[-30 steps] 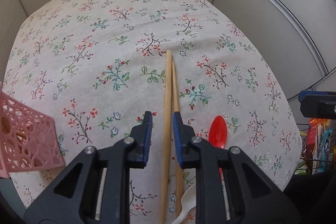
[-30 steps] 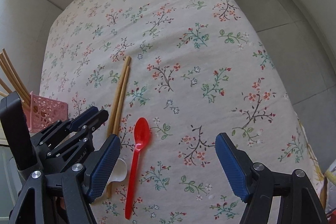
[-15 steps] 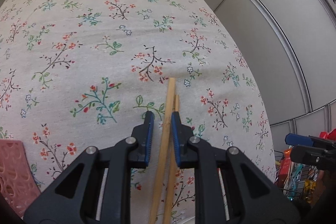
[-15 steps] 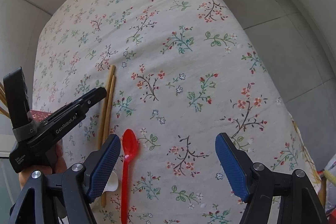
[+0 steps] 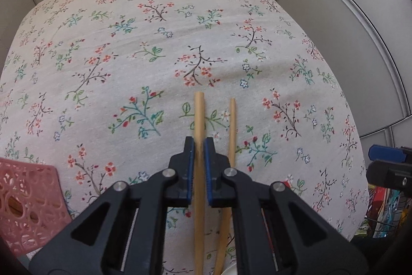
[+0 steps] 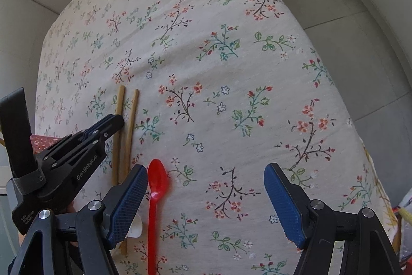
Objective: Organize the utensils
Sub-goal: 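Lift the chopstick with the left tool while the right tool closes on another chopstick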
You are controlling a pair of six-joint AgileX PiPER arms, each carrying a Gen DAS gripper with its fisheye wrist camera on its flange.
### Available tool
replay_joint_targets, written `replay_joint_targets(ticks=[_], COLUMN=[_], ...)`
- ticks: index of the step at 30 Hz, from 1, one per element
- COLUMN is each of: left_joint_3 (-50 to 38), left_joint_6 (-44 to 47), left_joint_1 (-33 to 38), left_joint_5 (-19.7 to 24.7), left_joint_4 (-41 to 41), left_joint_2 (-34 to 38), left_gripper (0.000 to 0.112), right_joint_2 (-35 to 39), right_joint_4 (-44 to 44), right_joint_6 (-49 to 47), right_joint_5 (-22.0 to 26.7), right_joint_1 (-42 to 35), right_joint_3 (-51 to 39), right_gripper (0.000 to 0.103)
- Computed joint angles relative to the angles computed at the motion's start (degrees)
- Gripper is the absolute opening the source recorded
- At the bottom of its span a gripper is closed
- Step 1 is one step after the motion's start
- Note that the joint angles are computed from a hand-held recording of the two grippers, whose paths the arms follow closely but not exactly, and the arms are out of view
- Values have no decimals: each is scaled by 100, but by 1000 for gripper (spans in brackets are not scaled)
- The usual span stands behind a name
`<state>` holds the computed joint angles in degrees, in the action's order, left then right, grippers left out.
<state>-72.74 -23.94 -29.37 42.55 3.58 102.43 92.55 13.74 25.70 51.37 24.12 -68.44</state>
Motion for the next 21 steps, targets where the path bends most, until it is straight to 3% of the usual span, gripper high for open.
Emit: replay_joint_targets(ticks=[14,21], left_joint_3=[845,1249], left_joint_6=[-751,-670], left_joint_1=[-641,-372], left_joint_5=[516,491], left_joint_4=[1330,1264], left_joint_2=[-2283,-3285], left_gripper=[9,9], right_joint_2=[872,1694], right_joint_4=[449,250], right_joint_6=[-73,131], right_joint_5=[-449,-365], right_joint_1=[390,924], right_joint_3=[-695,-1560], right_gripper=[78,56])
